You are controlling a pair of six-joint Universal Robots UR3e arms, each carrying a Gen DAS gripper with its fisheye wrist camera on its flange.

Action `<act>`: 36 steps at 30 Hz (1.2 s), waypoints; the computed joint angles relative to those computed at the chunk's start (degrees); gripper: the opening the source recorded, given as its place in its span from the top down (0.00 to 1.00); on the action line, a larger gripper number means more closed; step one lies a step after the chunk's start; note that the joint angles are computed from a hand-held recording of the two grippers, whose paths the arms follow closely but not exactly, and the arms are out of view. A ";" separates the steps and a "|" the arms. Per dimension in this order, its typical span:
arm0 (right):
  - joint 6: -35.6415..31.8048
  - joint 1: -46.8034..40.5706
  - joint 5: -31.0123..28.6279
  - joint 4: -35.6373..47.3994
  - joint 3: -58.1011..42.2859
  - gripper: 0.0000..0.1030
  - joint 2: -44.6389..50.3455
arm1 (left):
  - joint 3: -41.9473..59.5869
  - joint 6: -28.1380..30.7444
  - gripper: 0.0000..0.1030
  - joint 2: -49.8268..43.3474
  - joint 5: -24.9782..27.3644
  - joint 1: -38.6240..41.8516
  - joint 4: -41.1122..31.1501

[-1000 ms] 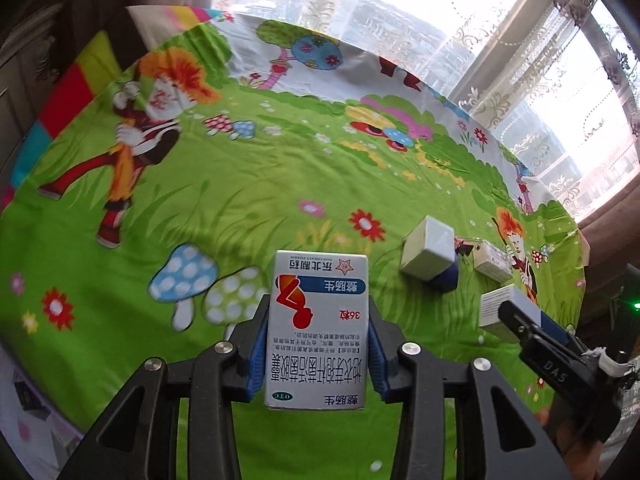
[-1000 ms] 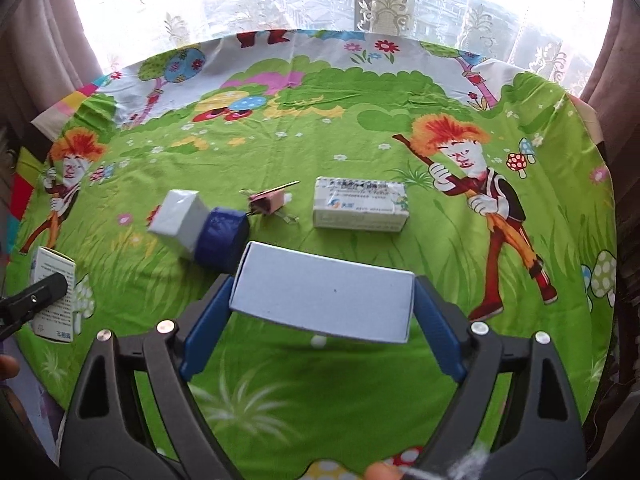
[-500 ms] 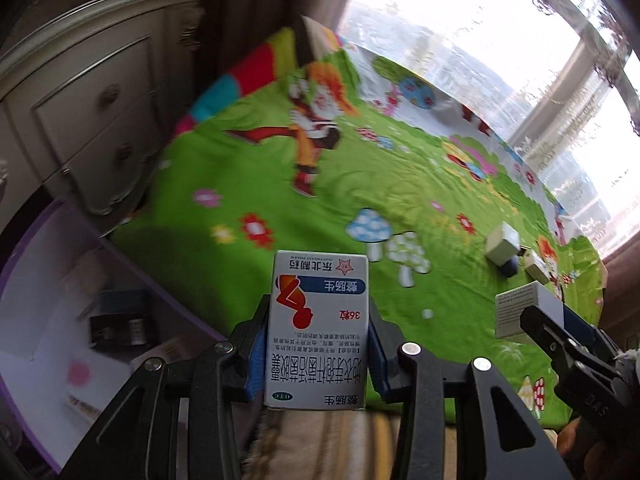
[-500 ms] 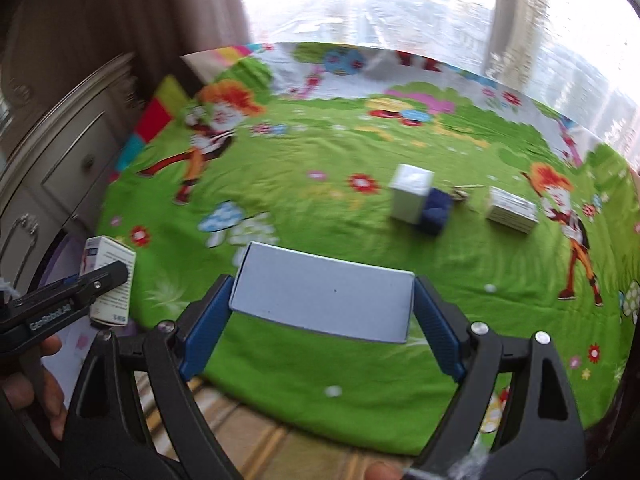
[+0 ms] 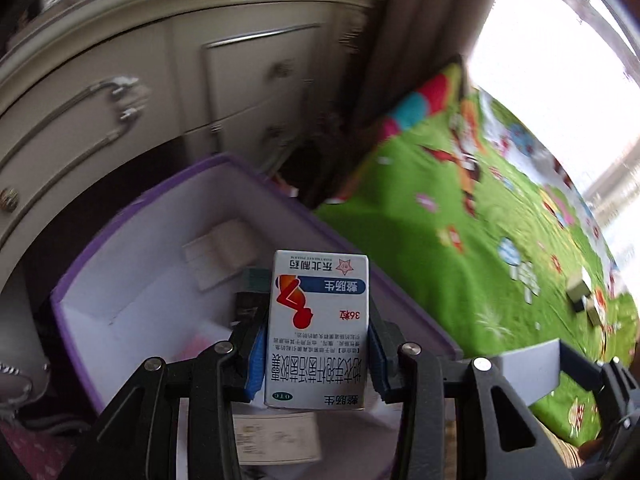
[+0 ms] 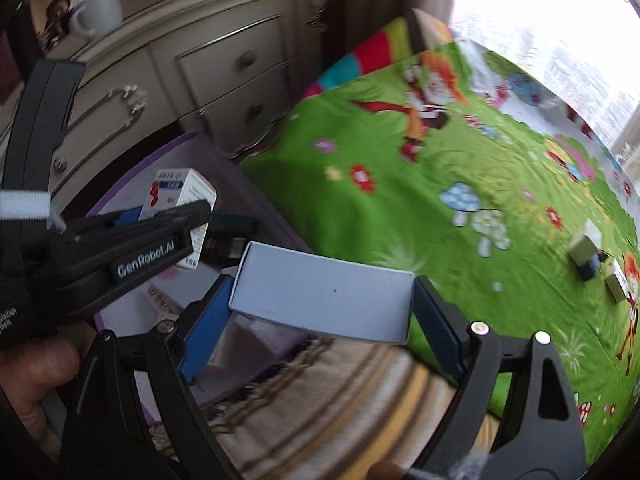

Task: Organize rigid objects
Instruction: 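Carry both boxes into the purple storage box and open both tools, then move both open tools back over the bedspread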

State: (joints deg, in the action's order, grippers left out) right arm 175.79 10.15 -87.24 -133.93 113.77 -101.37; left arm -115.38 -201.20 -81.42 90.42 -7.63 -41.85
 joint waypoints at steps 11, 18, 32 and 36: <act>0.76 7.64 -0.63 0.84 -3.68 0.12 6.82 | -6.35 2.22 0.56 5.80 -1.38 6.96 -1.45; 0.23 6.30 0.50 1.77 -3.29 0.06 5.94 | -5.63 1.39 0.19 5.80 -1.13 5.96 -2.07; -8.93 -8.26 4.05 5.05 4.56 0.06 -9.05 | 2.38 -1.06 0.15 0.95 0.95 -2.32 -2.43; -14.43 -17.20 6.67 8.65 7.82 0.06 -15.59 | 5.51 -2.09 0.15 -1.82 1.42 -5.41 -2.62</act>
